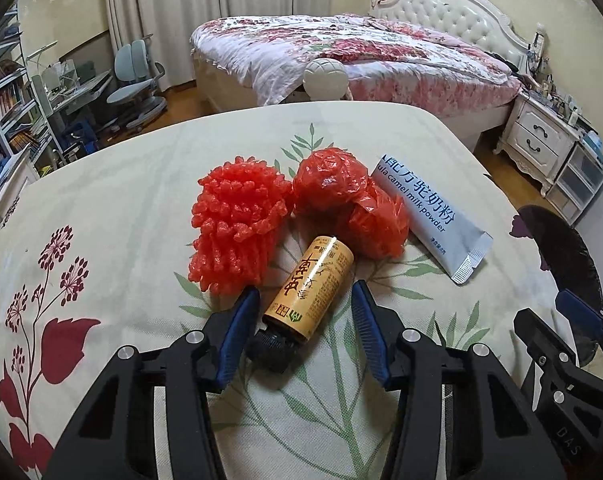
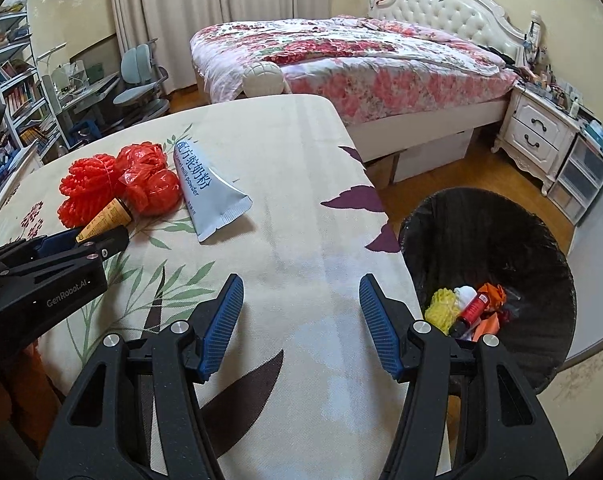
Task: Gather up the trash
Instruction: 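Grasp the gold bottle with the left gripper while the right gripper approaches the milk-powder packet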
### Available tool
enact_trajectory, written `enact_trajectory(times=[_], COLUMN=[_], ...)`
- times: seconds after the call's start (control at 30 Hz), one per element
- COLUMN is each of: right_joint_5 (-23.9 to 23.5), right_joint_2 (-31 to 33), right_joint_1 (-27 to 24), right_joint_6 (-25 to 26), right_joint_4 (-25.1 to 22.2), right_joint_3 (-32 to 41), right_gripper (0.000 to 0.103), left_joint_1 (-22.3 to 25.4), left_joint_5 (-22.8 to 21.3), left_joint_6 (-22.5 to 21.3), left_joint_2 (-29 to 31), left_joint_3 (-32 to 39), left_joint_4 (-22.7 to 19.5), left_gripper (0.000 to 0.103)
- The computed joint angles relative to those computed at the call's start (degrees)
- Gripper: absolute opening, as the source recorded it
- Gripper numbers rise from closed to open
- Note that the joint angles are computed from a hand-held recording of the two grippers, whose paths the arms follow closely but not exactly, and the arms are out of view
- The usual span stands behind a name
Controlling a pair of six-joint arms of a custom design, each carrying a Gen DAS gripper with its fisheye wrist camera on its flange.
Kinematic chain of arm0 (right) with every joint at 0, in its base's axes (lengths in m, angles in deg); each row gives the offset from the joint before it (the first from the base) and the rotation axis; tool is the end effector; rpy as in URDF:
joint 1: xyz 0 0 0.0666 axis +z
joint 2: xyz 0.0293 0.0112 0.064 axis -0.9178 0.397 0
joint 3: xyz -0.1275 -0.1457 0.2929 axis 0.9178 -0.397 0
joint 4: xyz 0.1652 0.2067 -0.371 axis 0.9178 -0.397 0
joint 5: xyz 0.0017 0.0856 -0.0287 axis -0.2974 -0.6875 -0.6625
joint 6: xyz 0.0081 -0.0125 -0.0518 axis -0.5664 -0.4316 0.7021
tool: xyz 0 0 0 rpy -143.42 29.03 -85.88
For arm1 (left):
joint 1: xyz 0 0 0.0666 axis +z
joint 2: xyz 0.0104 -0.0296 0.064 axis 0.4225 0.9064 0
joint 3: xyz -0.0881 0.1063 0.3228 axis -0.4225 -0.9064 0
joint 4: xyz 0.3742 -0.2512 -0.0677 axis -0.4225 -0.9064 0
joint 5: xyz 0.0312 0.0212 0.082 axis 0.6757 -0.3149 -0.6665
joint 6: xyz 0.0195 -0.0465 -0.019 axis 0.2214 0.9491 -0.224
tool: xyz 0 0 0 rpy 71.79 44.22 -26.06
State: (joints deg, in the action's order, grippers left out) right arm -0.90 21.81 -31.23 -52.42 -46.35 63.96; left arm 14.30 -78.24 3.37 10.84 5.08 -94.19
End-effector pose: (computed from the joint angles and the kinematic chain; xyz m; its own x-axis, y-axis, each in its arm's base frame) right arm 0.3845 0.2580 0.2817 -0.7509 -0.0102 -0.6604 -0.0463 0.9982 0.0373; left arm 0.4564 -0.0830 0.2730 -0.7803 0.0430 -0.6240 0.0438 0.9989 0.0141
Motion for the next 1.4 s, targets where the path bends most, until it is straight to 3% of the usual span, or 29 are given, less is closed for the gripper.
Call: enact_trajectory(times=[0.13,0.23,0.7,1.1,1.4], right_joint_5=[-0.1,-0.4,-2.7,-2.3,-2.3], right_joint_2=[0.6,1.4,10.0,15.2,18.1], right_joint_1=[0.0,0.2,0.2,0.2,0.3], right_joint_6=[0.7,1.2,4.6,6.8,7.0], right_joint_4=[0.3,0.4,-0.4,-1.0,-1.3], right_joint_3=[0.5,1.1,9.1,14.8,18.1], right_gripper=[0.059,0.059,0.059,0.06,0.06], left_joint_1=[-0.2,-0.2,3.6,10.7,13.3], left_joint_5=[-0.9,-0.8,0.3,0.0,0.3], left_joint_6=[-0.3,-0.5,-0.7,-0.9,-0.6], left_joint_2=[-0.1,-0.8,-7.2,-6.0,-4.0], left_joint_3=[-0.1,-0.7,-5.7,-4.7,-3.4], left_joint_4=[0.5,0.8,-0.4,0.1,1.0], left_gripper=[0.032,0.028,0.028,0.028,0.028])
